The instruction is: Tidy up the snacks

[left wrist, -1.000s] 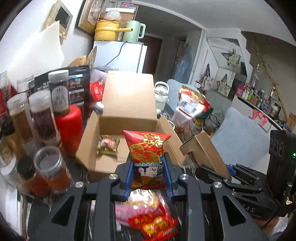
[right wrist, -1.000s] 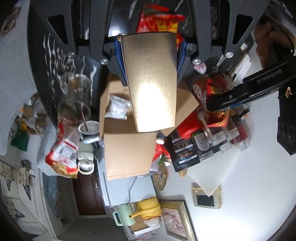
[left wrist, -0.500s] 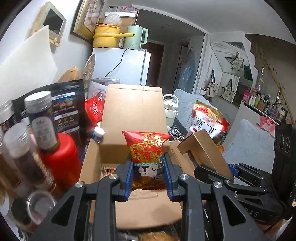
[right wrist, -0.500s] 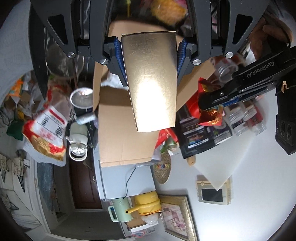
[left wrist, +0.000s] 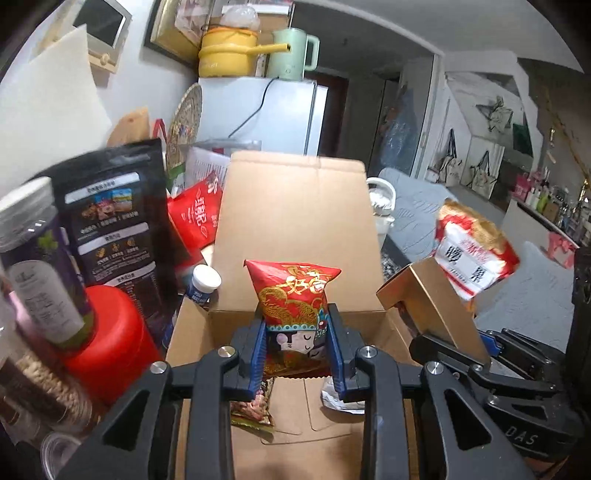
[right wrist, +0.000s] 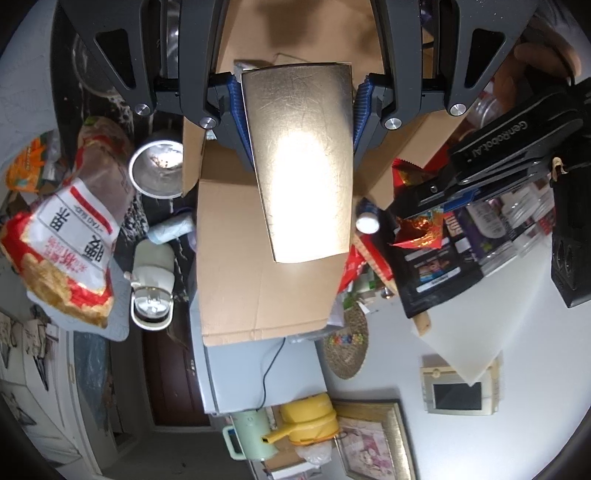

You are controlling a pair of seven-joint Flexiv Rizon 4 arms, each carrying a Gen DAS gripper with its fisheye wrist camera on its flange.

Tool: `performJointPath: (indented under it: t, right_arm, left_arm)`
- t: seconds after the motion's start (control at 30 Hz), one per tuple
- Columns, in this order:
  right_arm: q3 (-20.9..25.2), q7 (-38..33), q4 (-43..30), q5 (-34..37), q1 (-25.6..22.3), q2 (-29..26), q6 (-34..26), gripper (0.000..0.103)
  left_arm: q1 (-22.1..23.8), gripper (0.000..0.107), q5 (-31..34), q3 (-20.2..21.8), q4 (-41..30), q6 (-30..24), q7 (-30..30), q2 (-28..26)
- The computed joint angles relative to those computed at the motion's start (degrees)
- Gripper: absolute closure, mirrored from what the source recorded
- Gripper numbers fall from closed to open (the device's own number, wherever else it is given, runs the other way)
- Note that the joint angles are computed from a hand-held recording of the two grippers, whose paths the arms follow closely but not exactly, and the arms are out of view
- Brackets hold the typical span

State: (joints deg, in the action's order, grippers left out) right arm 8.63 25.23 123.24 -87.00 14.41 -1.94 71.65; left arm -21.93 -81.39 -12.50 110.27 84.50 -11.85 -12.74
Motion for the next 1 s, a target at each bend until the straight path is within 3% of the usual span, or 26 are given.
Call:
performJointPath:
  t: [0.2,0.43,0.63,0.83,1.0]
  right_arm:
    - [-0.4,-5.5,-0.7,7.3,0.4,-2.7,0.2,0.057]
    - [-0.7,-20.0,-1.5,26.0,2.1,-6.3,2.7,0.057]
    - [0.0,-31.6,-2.7,41.2,4.4,-7.6,0.2,0.057]
    - [-0.4,-37.5,-4.9,47.1,6.5,-8.1,-7.0,0.057]
    - [-0.5,-39.2,-5.4,49.1,7.2,-7.9,-8.3,0.057]
  left_arm:
    - [1.7,0.078,21.2,2.7,-1.9,-2.6,-16.8,-4.6]
    - [3.6,0.078,38.4,6.2,-6.5,-11.0,-32.2,-8.5]
    - [4.9,0.078,48.8,7.2,-9.1,-13.8,-40.9,-10.4]
    - [7.1,0.078,56.5,6.5,-11.4,-18.5,-47.3,-11.6]
    - [8.3,0.078,61.3,5.9,-13.5,-22.1,-51.5,-12.6]
